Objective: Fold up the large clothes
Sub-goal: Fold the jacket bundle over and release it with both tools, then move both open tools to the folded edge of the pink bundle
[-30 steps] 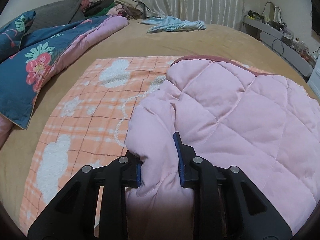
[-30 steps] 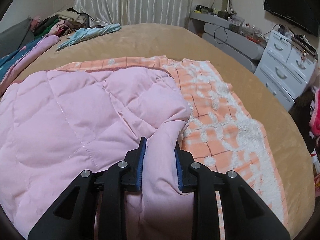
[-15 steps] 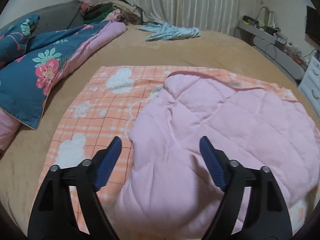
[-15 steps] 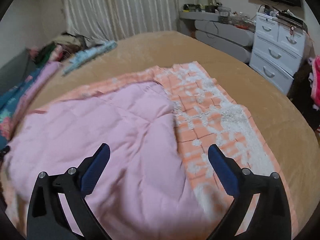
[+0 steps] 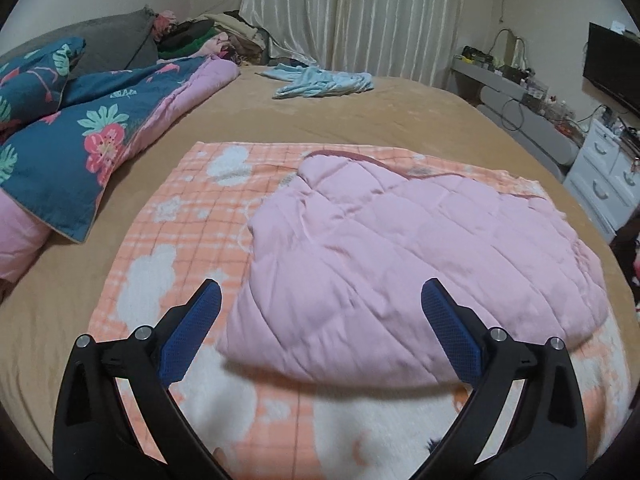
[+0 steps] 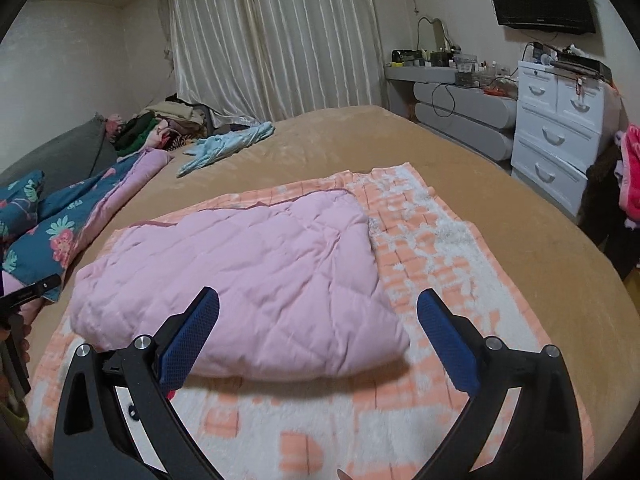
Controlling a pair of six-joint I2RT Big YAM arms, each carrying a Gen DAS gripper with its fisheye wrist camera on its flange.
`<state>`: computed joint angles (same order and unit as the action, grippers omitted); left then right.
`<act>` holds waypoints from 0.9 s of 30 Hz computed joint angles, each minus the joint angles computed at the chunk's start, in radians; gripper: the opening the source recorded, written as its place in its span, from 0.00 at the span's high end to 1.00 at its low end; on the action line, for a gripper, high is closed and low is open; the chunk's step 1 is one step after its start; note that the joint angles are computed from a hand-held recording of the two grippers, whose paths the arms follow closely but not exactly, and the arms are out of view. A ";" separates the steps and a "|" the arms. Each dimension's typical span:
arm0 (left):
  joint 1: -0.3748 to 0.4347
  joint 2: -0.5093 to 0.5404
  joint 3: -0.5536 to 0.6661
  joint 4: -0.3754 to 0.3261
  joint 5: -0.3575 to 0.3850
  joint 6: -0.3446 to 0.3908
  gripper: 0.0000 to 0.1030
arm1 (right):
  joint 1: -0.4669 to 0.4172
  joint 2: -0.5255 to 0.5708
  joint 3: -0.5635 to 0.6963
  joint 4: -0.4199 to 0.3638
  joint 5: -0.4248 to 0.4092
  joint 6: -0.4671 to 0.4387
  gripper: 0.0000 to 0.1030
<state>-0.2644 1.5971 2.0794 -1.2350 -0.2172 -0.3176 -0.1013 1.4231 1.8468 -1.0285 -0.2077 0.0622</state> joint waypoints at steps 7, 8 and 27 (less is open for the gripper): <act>-0.043 -0.104 -0.126 0.033 0.011 -0.024 0.09 | 0.000 -0.105 -0.114 0.028 -0.001 0.019 0.04; -0.048 -0.117 -0.141 0.037 0.010 -0.026 0.09 | 0.000 -0.113 -0.122 0.030 -0.002 0.022 0.04; -0.148 -0.327 -0.375 0.092 -0.046 -0.111 0.09 | -0.008 -0.278 -0.274 0.030 -0.034 0.136 0.04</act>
<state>-0.4119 1.2705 1.7048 -1.1425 -0.2628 -0.4282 -0.1091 1.1455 1.5727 -0.9986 -0.2422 0.1980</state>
